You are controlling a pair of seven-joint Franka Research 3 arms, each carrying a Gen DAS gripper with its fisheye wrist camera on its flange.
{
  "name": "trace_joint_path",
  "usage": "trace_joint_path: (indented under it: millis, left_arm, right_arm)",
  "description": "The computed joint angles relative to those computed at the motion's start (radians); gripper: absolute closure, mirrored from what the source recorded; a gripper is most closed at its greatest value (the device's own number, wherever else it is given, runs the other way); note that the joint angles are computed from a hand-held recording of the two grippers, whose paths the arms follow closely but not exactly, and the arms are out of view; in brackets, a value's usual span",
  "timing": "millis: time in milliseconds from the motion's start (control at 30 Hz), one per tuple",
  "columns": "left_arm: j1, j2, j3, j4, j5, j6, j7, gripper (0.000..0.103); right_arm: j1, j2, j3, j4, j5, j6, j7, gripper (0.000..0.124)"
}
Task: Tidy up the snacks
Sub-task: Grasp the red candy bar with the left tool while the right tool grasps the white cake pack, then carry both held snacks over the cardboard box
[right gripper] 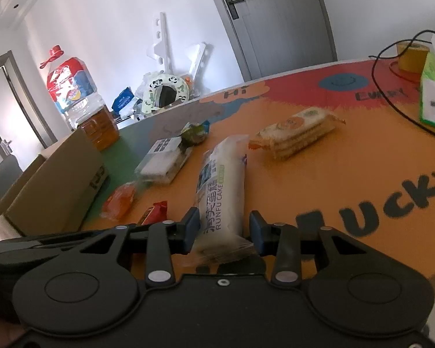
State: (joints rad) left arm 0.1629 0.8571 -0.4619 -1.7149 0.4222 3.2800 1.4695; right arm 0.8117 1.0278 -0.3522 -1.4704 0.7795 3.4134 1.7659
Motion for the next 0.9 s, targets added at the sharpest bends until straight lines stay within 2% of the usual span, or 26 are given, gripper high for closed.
trace_joint_path:
  millis: [167,233,300,367,467,533,600,767,833,900]
  left_arm:
    - [0.043,-0.030,-0.022,-0.056,0.008,0.014,-0.005,0.083]
    - [0.047,-0.040,-0.016,-0.070,0.011,0.024,-0.015,0.083]
    - [0.055,-0.042,-0.018,-0.073,0.019,0.022,-0.020,0.083]
    - [0.064,-0.036,-0.027,-0.067,0.023,0.014,-0.022,0.082]
    - [0.020,-0.044,0.024,-0.061,0.013,0.034,-0.039,0.079]
    - [0.034,-0.030,0.005,-0.049,0.024,0.021,-0.039,0.078]
    - [0.029,-0.020,0.006,-0.034,0.021,0.009,-0.039,0.077]
    - [-0.079,-0.021,0.119,-0.015,-0.008,0.073,-0.083,0.077]
    - [-0.115,-0.029,0.160,-0.019,-0.004,0.091,-0.096,0.083]
    - [-0.107,-0.026,0.156,-0.024,0.015,0.106,-0.105,0.085]
  right_arm:
    - [-0.028,-0.058,0.069,-0.062,-0.018,0.021,-0.031,0.086]
    - [-0.020,-0.071,0.067,-0.076,-0.009,0.014,-0.044,0.084]
    - [0.025,-0.061,0.014,-0.072,0.020,-0.005,-0.044,0.082]
    - [0.069,-0.038,-0.046,-0.056,0.028,-0.033,-0.031,0.076]
    - [0.130,0.007,-0.143,-0.027,0.015,-0.078,0.020,0.064]
    - [0.186,0.054,-0.240,-0.003,0.010,-0.129,0.074,0.060]
    - [0.218,0.090,-0.305,0.015,-0.008,-0.172,0.124,0.060]
    - [0.223,0.107,-0.333,0.015,-0.069,-0.195,0.189,0.060]
    - [0.219,0.102,-0.322,0.002,-0.092,-0.174,0.203,0.062]
    - [0.238,0.110,-0.348,-0.001,-0.124,-0.189,0.223,0.068]
